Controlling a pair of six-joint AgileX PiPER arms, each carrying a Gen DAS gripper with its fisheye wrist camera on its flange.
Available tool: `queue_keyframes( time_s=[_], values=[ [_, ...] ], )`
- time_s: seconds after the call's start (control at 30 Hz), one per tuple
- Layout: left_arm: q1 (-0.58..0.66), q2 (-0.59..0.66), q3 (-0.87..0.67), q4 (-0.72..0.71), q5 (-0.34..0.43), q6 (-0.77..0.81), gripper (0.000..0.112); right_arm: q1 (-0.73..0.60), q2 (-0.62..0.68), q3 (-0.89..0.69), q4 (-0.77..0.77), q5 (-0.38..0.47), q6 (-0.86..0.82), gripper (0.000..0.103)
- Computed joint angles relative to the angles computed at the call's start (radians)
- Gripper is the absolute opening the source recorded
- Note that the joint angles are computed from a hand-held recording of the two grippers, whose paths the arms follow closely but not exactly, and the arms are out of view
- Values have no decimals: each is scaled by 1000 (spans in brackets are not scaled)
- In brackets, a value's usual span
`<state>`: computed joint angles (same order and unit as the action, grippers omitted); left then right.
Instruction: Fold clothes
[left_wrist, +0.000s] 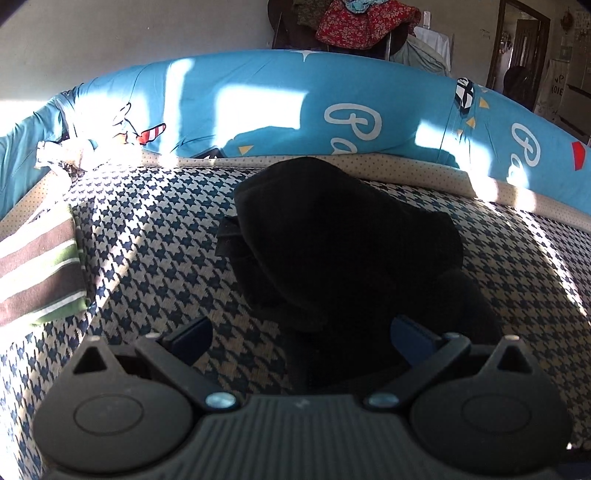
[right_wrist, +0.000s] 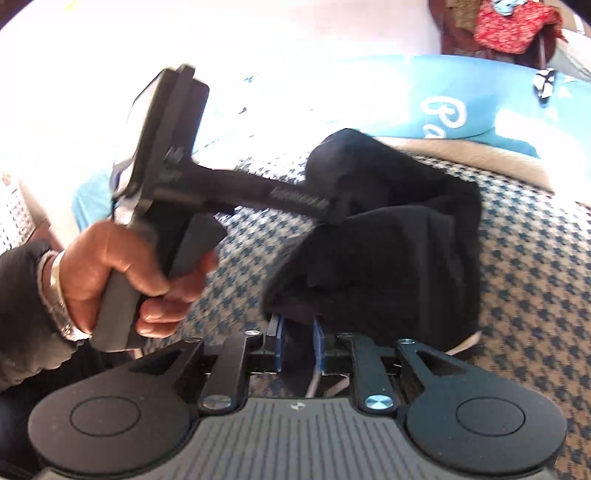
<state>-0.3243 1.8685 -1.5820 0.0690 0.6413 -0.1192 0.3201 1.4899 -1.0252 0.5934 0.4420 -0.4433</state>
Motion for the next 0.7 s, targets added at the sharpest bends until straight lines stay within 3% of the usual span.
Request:
queue_keyframes(
  time_s=[0.1,0.27,0.43,0.7],
  values=[
    [6,12,-5,10,21,6,103,-35,-45,4,-16,24,31,22],
    [8,32,-15,46,58,-5,103,-79,-109,43,-189,1,290,42],
    [14,39,-10,41,70,9,103,-131,-4,-12,-307,18,559,44],
    [23,39,12,39,68,36,103,-148,122,-73,-421,-22,772,55]
  ],
)
